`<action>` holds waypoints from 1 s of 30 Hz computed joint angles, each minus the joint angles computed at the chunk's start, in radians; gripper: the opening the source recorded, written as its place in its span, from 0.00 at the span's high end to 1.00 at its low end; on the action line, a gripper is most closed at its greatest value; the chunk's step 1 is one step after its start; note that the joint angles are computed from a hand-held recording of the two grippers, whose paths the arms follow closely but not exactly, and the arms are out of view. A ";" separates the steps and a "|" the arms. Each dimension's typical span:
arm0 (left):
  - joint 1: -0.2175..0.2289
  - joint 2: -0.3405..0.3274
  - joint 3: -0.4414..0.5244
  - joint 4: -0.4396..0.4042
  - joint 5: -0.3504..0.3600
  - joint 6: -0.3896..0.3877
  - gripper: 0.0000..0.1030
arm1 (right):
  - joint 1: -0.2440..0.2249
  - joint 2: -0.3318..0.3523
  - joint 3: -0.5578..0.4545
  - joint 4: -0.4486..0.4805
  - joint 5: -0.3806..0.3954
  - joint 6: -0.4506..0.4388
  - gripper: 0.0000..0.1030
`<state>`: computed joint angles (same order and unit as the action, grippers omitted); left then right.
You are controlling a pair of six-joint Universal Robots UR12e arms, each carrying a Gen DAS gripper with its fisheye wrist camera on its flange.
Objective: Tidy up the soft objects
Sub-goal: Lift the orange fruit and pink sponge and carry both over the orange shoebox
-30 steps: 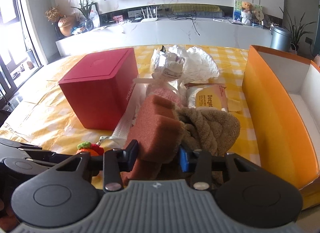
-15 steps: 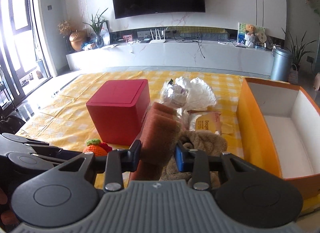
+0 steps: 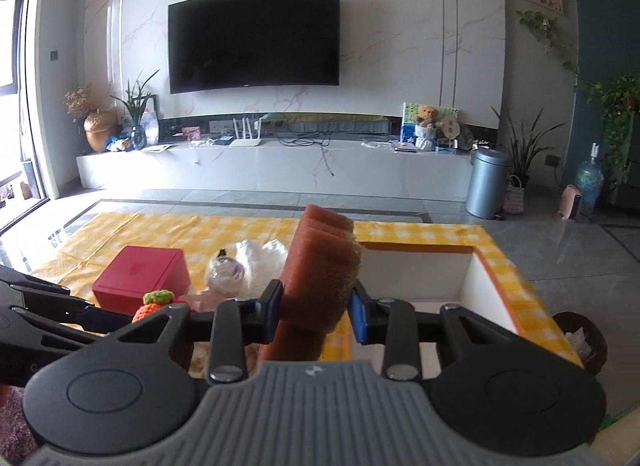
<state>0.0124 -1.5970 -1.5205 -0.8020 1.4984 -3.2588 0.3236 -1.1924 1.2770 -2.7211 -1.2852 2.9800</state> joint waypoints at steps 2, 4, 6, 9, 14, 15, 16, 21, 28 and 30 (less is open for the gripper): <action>-0.015 -0.039 0.045 -0.005 -0.021 0.040 0.56 | -0.011 0.006 -0.017 -0.004 -0.022 0.007 0.67; -0.028 -0.074 0.084 0.000 -0.038 0.082 0.56 | -0.020 0.015 -0.035 -0.004 -0.040 0.016 0.67; -0.041 -0.111 0.127 -0.006 -0.044 0.109 0.56 | -0.028 0.024 -0.050 -0.002 -0.060 0.017 0.67; -0.054 -0.160 0.182 -0.027 -0.080 0.140 0.56 | -0.038 0.045 -0.078 0.021 -0.091 0.008 0.67; -0.061 -0.225 0.253 -0.113 -0.134 0.170 0.56 | -0.054 0.083 -0.125 0.101 -0.128 0.015 0.67; -0.062 -0.236 0.264 -0.129 -0.147 0.184 0.56 | -0.058 0.091 -0.135 0.123 -0.131 0.020 0.67; -0.064 -0.244 0.273 -0.145 -0.152 0.198 0.56 | -0.063 0.099 -0.146 0.146 -0.133 0.026 0.67; -0.091 -0.282 0.314 -0.245 -0.083 0.303 0.56 | -0.072 0.134 -0.189 0.253 -0.159 0.020 0.66; -0.101 -0.321 0.349 -0.348 -0.062 0.330 0.56 | -0.073 0.175 -0.246 0.418 -0.181 0.002 0.66; -0.102 -0.322 0.347 -0.357 -0.060 0.336 0.56 | -0.076 0.183 -0.255 0.450 -0.174 0.004 0.66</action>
